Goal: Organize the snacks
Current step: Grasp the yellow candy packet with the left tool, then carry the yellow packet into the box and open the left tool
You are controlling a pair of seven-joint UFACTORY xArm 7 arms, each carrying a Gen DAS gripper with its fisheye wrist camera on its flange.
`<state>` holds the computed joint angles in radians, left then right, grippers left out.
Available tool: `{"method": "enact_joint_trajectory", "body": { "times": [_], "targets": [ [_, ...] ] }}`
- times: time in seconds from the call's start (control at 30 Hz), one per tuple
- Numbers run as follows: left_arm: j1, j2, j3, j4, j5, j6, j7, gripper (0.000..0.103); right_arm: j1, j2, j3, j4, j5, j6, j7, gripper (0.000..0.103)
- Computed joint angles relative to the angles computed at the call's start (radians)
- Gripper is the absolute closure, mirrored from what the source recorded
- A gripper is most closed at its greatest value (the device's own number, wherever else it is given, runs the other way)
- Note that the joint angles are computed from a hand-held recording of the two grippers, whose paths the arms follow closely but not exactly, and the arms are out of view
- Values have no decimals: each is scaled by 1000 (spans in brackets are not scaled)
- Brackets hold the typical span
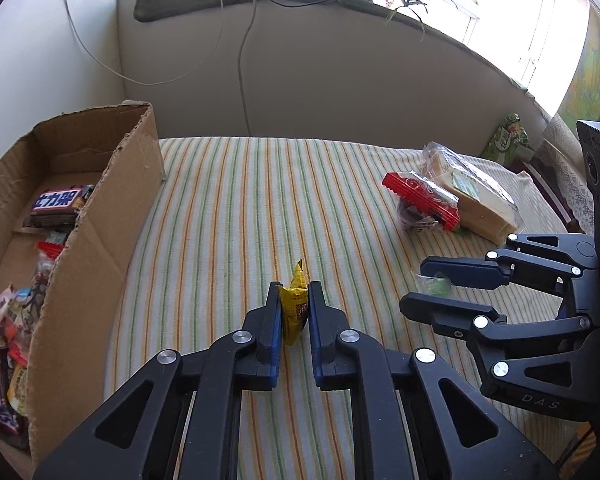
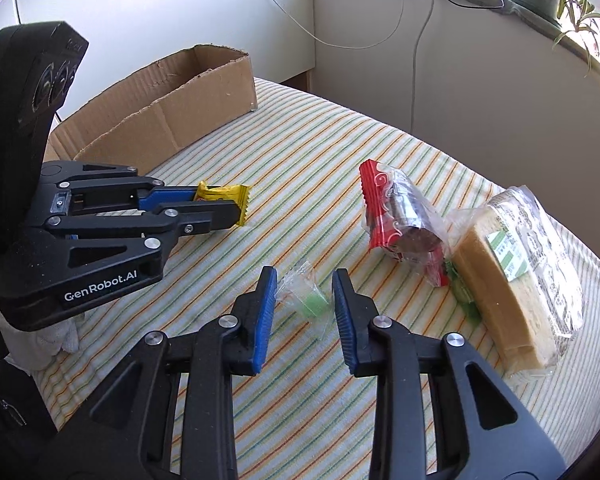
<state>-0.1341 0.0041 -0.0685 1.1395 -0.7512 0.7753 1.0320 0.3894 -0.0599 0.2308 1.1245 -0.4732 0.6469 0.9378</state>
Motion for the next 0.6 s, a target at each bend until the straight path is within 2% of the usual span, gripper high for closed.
{"method": "enact_joint_trajectory", "body": {
  "times": [0.3,0.6],
  "targets": [
    [18,-81,40,-33,-82,23,35,93,-1,-62,32,2,-56,33,63,73],
    [46,-112,96,-4,-142,32,76,93,17,4,45,142,-112,66,58,73]
  ]
}}
